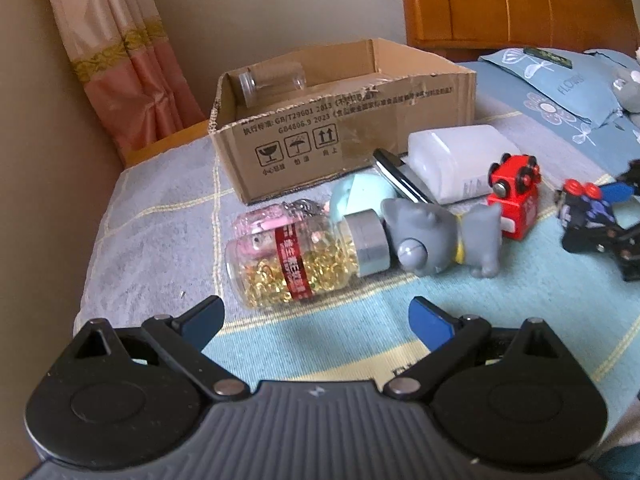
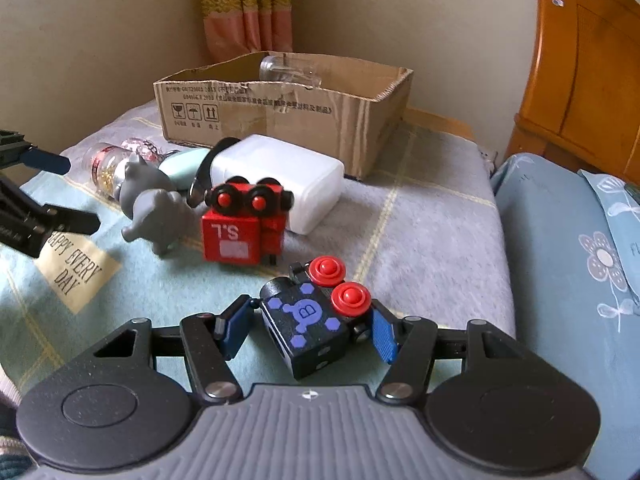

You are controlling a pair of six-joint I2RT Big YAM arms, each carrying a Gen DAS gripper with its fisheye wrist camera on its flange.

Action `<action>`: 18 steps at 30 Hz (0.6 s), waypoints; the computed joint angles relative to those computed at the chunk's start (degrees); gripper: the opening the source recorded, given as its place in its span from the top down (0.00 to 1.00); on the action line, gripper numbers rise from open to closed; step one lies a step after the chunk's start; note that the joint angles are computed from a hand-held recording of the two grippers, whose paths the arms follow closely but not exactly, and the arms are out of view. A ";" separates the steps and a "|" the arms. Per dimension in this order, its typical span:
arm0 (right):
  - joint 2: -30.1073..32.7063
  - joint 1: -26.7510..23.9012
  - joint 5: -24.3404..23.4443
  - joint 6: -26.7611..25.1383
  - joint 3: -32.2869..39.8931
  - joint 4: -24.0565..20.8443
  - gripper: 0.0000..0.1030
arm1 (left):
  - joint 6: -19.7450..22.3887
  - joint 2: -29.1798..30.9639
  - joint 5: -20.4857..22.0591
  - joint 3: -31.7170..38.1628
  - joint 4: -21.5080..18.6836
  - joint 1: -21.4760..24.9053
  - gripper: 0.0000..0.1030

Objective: Organize rigid objects
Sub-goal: 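Grasp the black cube with the right tool while the left tool approaches the capsule jar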

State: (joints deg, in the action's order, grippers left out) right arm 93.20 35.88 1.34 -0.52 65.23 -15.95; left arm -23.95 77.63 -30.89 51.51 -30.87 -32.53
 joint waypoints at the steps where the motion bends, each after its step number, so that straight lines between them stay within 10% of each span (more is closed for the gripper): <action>1: -0.25 -0.05 -0.02 0.12 -0.31 0.11 0.35 | -0.22 0.35 -0.49 0.16 0.07 0.03 0.05; 18: 0.53 0.77 1.37 1.49 0.23 0.17 0.15 | -4.17 2.06 -0.18 -0.28 3.52 3.48 0.04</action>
State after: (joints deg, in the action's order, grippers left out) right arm 93.73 36.65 2.71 0.98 65.46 -15.78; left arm -28.12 79.69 -31.07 51.24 -27.35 -29.05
